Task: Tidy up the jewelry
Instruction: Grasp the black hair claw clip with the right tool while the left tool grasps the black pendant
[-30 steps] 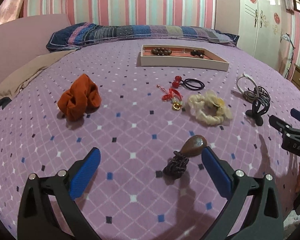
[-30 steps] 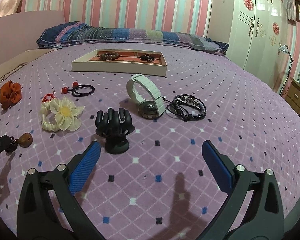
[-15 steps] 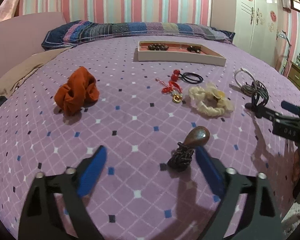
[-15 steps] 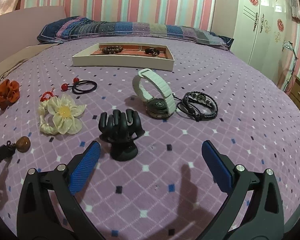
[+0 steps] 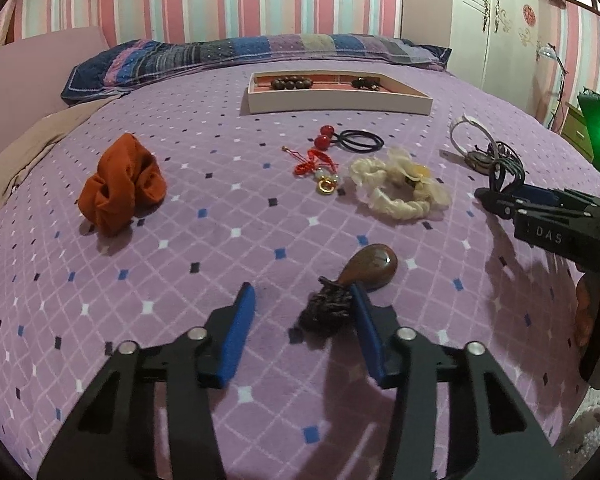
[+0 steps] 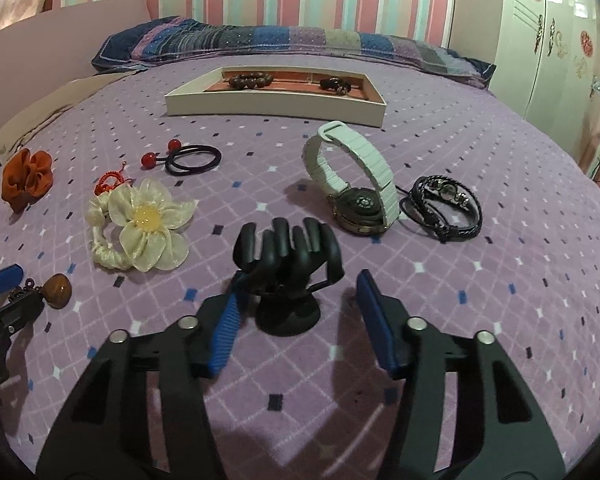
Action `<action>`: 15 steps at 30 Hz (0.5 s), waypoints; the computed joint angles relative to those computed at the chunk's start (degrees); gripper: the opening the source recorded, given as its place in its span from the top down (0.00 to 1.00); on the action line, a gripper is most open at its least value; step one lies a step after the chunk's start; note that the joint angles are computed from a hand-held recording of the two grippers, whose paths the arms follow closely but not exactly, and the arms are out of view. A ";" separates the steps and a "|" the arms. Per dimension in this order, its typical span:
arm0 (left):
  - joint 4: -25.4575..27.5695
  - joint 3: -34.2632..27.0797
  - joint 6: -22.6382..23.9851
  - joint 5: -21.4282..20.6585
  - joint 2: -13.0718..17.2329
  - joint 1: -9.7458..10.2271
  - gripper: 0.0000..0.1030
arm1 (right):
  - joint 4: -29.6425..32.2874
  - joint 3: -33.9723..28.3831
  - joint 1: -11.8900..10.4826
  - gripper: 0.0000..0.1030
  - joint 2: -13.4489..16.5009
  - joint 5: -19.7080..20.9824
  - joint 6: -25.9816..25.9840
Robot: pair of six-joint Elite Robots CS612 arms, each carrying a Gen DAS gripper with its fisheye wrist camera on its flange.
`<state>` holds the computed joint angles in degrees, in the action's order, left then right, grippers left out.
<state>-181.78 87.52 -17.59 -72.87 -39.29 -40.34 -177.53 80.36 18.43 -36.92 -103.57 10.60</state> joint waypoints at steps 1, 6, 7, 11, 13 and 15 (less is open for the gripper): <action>-0.02 -0.05 -0.03 -0.40 0.02 0.07 0.58 | 0.01 0.00 -0.08 0.54 0.00 0.50 -0.03; -0.17 -0.43 -0.53 -2.64 0.13 0.55 0.73 | -0.29 0.07 0.00 0.58 0.05 0.53 -0.29; -0.19 -0.50 -0.64 -2.87 0.15 0.62 0.74 | -0.32 0.12 -0.02 0.58 0.02 0.62 -0.27; -0.42 -0.55 -0.64 -3.03 0.19 0.63 0.75 | -0.34 0.13 0.00 0.58 0.02 0.56 -0.30; -0.62 -0.49 -0.57 -3.10 0.17 0.63 0.76 | -0.31 0.12 0.01 0.59 0.01 0.56 -0.36; -0.82 -0.44 -0.69 -3.39 0.11 0.71 0.76 | -0.45 0.19 0.04 0.65 -0.05 0.60 -0.53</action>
